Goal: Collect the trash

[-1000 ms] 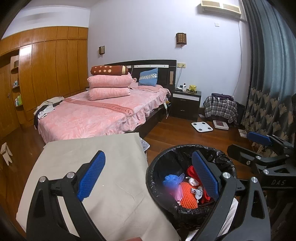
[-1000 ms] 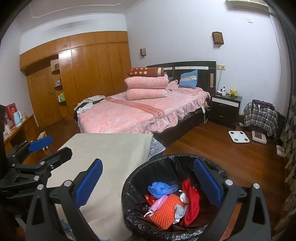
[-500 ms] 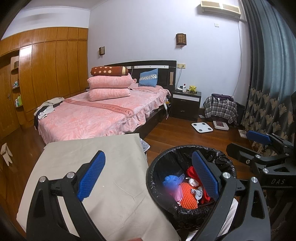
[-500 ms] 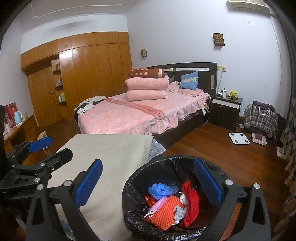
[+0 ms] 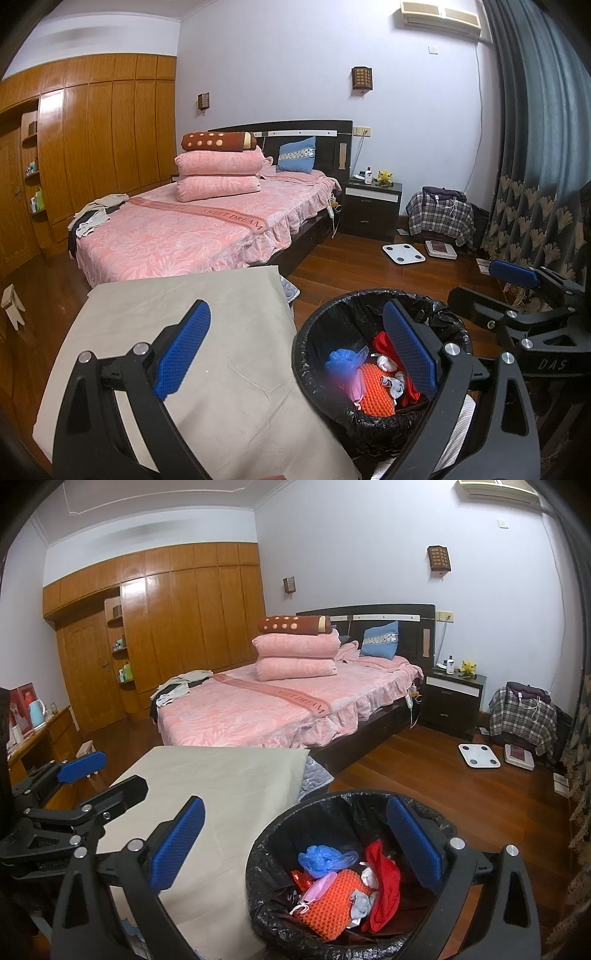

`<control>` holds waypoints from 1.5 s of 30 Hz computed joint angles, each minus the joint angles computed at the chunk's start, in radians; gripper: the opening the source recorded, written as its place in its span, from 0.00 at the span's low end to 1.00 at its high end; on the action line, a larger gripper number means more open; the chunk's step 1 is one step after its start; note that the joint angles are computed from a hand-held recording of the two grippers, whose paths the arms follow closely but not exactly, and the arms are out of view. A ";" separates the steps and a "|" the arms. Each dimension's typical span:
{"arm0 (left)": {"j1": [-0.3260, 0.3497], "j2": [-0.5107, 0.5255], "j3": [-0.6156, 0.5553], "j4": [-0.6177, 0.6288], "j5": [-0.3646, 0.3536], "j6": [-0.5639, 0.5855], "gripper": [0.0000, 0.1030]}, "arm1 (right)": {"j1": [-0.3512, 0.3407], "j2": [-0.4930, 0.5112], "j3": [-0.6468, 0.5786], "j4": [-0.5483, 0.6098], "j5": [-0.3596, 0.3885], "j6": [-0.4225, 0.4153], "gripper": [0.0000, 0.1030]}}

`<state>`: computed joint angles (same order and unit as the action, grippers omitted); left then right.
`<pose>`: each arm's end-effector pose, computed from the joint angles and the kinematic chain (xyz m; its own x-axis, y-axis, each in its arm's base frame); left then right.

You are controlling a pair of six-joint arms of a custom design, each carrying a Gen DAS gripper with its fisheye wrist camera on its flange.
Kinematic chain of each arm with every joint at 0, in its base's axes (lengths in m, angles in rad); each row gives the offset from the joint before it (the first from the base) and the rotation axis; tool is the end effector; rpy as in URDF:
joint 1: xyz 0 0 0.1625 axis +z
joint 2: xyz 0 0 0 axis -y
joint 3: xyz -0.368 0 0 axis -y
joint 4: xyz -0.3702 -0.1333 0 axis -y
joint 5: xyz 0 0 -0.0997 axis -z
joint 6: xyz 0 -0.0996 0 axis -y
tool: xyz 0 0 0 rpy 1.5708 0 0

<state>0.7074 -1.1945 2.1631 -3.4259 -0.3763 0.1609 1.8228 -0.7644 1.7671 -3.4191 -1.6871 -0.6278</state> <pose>-0.1848 -0.4553 0.2538 -0.6994 -0.1208 -0.7044 0.6003 0.4358 -0.6707 0.2687 -0.5555 0.1141 -0.6988 -0.5097 0.5019 -0.7115 0.4238 -0.5605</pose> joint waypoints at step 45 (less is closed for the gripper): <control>-0.003 -0.007 0.000 0.021 0.003 -0.014 0.89 | 0.002 0.001 0.000 0.003 -0.002 0.003 0.94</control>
<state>0.7043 -1.2018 2.1632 -3.4049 -0.3731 0.1468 1.8252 -0.7637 1.7672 -3.4157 -1.6891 -0.6248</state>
